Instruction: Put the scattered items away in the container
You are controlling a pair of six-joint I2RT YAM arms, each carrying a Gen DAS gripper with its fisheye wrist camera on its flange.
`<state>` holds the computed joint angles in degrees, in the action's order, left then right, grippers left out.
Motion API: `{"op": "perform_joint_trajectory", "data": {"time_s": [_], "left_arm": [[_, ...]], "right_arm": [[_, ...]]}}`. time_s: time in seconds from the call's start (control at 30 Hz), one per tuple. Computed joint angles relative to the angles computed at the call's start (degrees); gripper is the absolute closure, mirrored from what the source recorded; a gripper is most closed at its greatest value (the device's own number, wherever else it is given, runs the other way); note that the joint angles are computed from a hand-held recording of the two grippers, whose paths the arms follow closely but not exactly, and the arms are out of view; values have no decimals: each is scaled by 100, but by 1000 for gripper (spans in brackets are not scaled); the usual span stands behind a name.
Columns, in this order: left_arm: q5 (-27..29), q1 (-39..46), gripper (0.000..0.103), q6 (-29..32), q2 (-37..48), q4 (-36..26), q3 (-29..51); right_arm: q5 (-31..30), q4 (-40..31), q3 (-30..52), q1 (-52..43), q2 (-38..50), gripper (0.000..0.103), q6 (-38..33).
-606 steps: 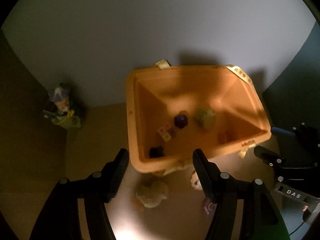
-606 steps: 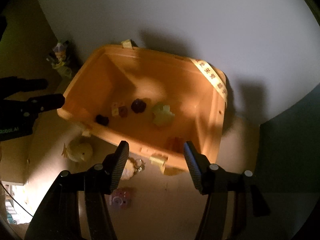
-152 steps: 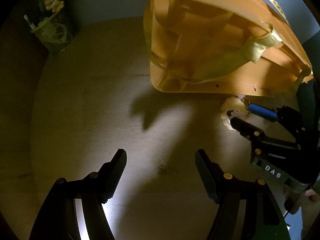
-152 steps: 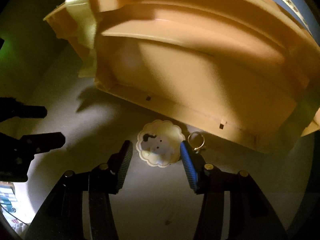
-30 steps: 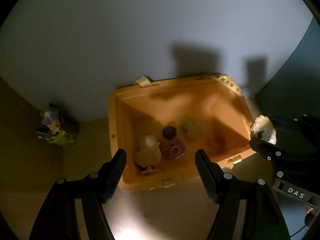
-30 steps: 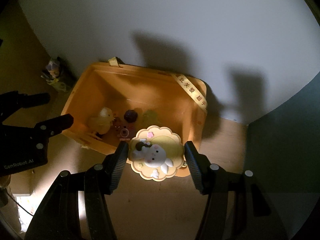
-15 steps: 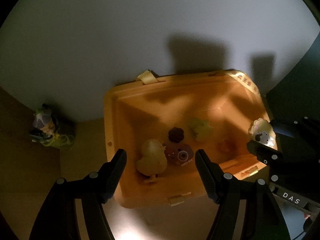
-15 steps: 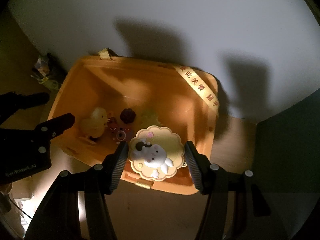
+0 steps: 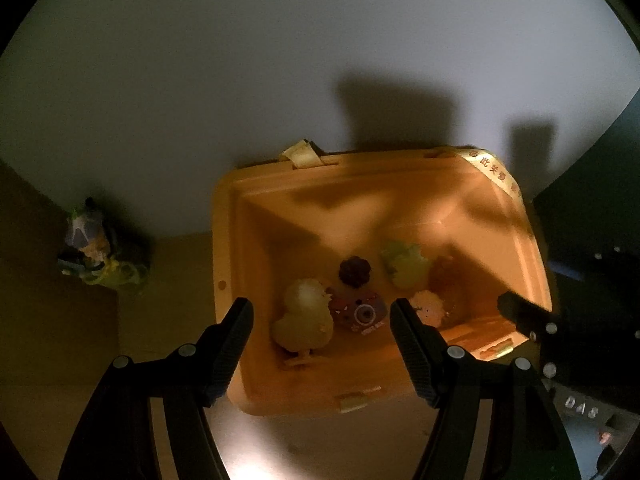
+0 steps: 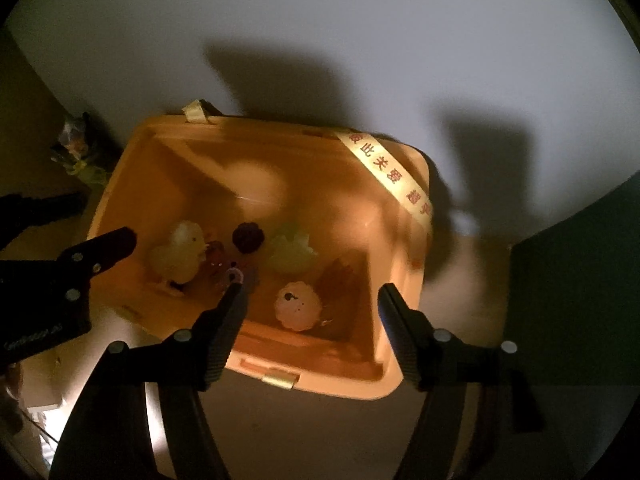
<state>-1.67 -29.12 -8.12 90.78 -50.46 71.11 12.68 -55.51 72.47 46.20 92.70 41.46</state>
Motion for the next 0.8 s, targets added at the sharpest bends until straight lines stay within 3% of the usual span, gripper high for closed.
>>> {"op": "perform_joint_trajectory", "data": {"time_s": [0.03, 0.17, 0.23, 0.27, 0.3, 0.8], "left_arm": [[27, 14, 35, -4, -27, -33, -3], [135, 42, 19, -7, -192, -99, -75], [-47, -45, 5, 35, -350, -32, -195], [-151, -95, 1, 44, -437, 10, -265], [-256, -148, 1, 44, -522, 44, -333], [-392, -419, 1, -215, -1451, -25, -956]], "right_arm": [[18, -26, -13, 40, -41, 38, 19], [219, -162, -67, 288, -164, 32, 140], [259, -188, -155, 391, -256, 27, 190], [279, -206, -186, 435, -286, 17, 228], [302, -242, -197, 481, -300, 2, 269], [543, -793, -339, 1064, -719, 1, 963]]}}
